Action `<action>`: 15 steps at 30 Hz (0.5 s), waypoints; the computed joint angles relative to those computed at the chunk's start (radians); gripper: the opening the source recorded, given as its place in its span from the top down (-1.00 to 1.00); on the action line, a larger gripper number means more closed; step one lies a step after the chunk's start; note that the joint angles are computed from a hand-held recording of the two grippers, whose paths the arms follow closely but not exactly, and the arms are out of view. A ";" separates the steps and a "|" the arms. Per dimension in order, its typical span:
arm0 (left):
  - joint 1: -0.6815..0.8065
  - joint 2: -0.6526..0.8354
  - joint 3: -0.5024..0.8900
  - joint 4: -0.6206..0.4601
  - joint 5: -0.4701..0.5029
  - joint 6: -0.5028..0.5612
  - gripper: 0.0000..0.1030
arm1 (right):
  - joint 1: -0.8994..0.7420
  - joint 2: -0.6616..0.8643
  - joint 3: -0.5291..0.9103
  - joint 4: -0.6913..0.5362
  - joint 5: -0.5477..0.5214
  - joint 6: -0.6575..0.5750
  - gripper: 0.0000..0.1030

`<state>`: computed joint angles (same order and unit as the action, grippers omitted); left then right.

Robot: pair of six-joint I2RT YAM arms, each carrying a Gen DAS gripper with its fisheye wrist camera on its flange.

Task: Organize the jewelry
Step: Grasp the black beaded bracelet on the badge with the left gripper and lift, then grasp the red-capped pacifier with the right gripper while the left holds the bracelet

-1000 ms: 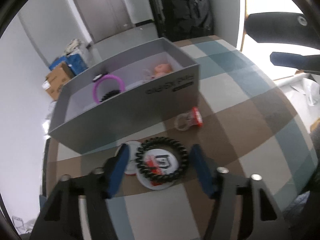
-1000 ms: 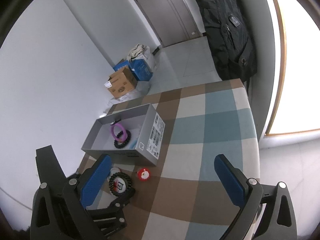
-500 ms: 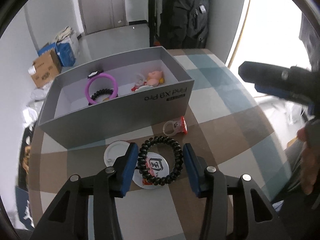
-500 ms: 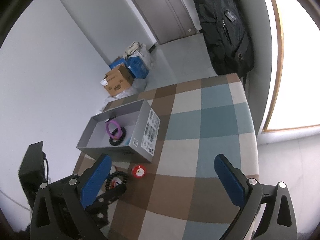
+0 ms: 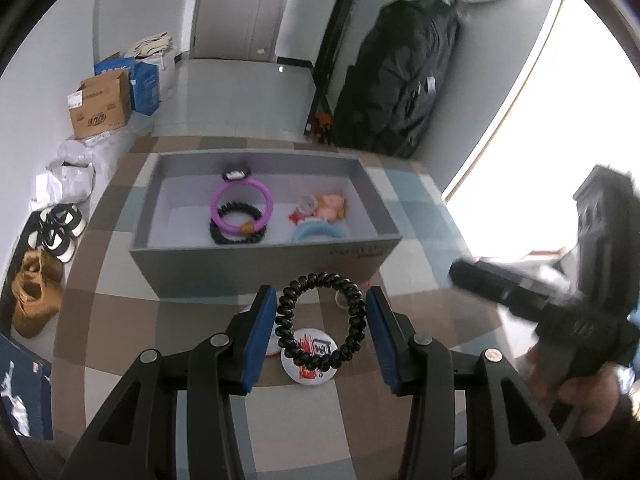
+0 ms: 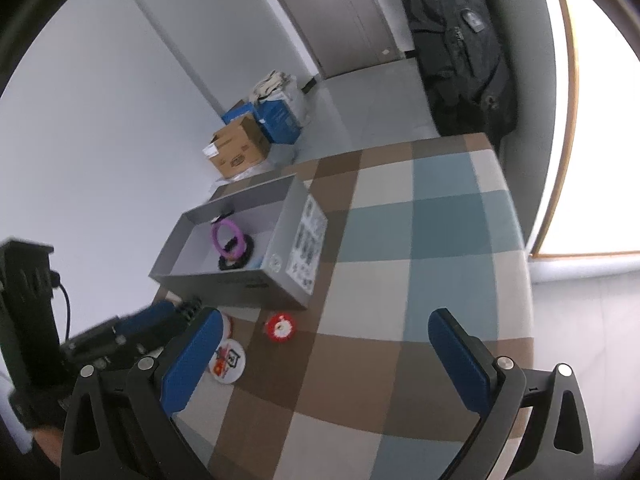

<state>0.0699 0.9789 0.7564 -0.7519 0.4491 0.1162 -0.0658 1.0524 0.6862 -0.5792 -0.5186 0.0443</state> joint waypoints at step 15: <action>0.247 0.112 0.071 -0.040 0.208 0.083 0.21 | 0.253 0.075 -0.031 0.131 0.154 0.072 -0.57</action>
